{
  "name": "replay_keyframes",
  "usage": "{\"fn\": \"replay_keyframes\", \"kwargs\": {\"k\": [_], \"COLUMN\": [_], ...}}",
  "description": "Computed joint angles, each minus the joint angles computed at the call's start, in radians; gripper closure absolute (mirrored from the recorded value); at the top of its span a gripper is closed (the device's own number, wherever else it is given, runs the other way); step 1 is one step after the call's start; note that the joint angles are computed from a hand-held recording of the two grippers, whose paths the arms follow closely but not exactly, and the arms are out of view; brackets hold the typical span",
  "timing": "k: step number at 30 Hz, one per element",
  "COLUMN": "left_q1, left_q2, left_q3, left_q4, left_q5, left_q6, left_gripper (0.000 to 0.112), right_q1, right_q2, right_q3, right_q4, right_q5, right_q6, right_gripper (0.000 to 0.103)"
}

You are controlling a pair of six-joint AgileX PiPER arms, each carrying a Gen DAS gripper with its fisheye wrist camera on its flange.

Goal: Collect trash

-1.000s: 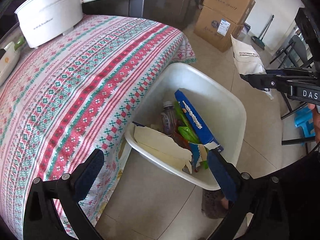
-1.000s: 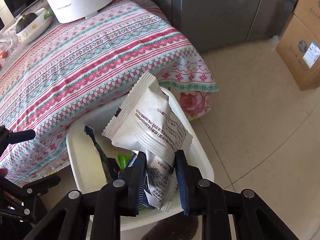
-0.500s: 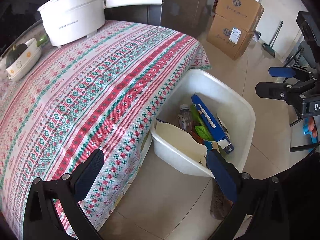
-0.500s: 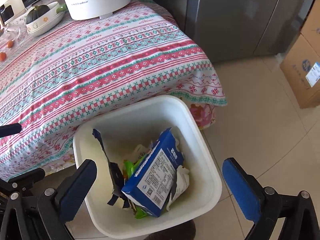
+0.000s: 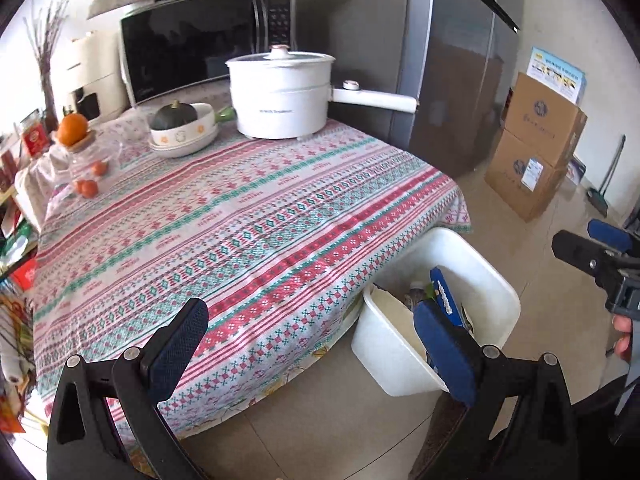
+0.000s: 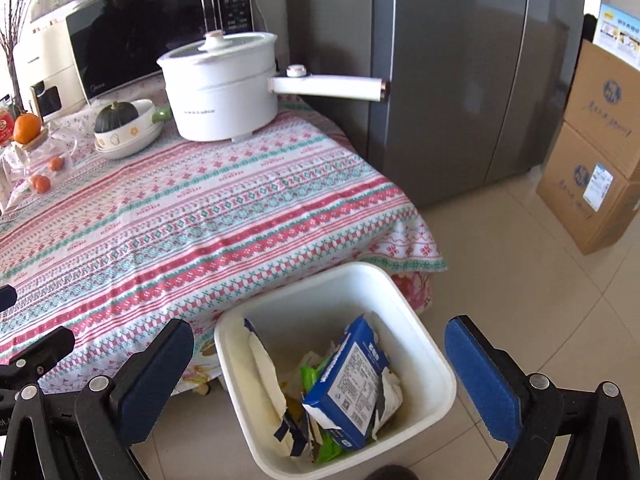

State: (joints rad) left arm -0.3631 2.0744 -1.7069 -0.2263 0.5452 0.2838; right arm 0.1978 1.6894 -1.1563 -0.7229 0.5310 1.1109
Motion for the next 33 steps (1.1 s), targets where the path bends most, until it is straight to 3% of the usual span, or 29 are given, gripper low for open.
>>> {"fn": "replay_keyframes", "kwargs": {"k": [7,11,21,33], "left_q1": [0.012,0.016,0.017,0.016], "left_q2": [-0.165,-0.213,-0.193,-0.187], "left_q3": [0.247,0.321,0.293,0.289], "left_q4": [0.068,0.027,0.012,-0.009], "left_q5": [-0.196,-0.241,-0.196,-0.175], "left_q6": [-0.078,-0.029,-0.02,0.003], "left_gripper": [0.009,0.009,0.009,0.009], "right_q1": [0.15,0.189,0.162,0.177], "right_q2": [-0.063,-0.058,-0.017,-0.013], "right_q3": [0.112,0.122,0.096,0.094], "right_q4": [-0.347,-0.409,-0.285,-0.301], "right_q5": [0.05,0.079,0.046,0.07], "right_q6": [0.428,0.5,0.425,0.433], "right_gripper": [0.0,0.0,0.0,0.0]}}
